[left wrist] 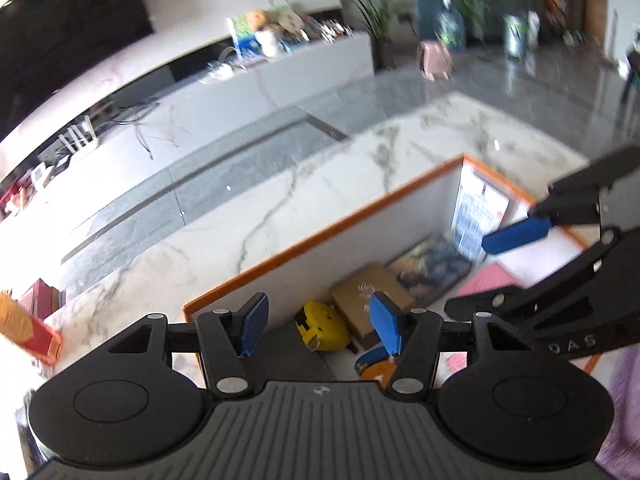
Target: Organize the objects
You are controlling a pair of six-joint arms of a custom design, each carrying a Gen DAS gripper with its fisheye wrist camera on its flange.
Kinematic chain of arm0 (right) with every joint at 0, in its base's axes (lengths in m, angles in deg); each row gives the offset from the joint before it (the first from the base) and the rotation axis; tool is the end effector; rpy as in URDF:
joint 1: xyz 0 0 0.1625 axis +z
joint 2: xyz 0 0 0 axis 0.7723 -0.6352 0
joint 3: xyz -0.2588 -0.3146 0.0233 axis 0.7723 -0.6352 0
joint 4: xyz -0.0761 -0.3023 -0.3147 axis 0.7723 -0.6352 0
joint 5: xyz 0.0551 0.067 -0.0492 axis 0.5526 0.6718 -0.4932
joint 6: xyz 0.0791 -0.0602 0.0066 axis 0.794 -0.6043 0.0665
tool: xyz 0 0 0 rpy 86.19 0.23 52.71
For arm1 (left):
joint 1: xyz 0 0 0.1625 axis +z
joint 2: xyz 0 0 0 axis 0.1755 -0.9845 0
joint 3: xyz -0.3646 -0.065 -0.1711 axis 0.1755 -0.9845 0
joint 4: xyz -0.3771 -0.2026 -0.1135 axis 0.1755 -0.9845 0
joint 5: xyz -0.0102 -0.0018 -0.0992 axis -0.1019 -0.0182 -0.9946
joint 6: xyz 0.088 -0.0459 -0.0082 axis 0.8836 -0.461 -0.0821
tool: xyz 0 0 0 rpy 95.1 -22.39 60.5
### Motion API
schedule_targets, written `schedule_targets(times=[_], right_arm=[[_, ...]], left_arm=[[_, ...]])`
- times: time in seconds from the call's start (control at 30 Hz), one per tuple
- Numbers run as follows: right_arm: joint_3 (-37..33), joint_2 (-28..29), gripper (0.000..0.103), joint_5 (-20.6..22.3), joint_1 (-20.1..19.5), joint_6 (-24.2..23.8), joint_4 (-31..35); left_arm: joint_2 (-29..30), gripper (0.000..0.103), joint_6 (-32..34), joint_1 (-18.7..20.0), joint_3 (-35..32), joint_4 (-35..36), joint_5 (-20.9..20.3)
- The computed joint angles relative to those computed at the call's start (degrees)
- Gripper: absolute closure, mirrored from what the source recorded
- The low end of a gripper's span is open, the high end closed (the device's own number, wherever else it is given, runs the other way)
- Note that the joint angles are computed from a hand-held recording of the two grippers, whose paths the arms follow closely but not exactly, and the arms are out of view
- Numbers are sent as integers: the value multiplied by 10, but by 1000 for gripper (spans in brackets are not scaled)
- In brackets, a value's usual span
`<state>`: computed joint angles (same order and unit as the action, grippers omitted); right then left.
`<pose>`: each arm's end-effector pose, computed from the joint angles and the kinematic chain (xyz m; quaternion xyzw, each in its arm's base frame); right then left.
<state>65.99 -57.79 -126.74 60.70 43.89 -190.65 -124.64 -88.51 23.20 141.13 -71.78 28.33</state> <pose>0.2647 -0.4934 0.1571 0.2014 -0.8825 0.2713 0.3271 -0.1744 -0.3828 0.2564 0.0943 0.8188 -0.3482 0.4466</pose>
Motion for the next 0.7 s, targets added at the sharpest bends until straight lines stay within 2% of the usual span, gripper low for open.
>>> schedule_targets(times=[0.03, 0.2, 0.3, 0.4, 0.63, 0.7], right_arm=[[6, -6, 39, 1, 5, 0, -9], [46, -32, 37, 3, 30, 13, -53], [77, -59, 36, -3, 46, 23, -78], [101, -72, 32, -8, 60, 30, -108], [146, -85, 21, -20, 79, 37, -187], [153, -82, 21, -30, 84, 39, -210]], left_arm=[[-7, 35, -36, -15, 3, 20, 6], [7, 27, -266, -78, -10, 172, 35], [34, 23, -408, -110, -26, 278, 29], [69, 17, -523, -129, -42, 358, 21], [145, 15, -755, -160, -80, 484, -30], [166, 15, -796, -168, -89, 506, -49]])
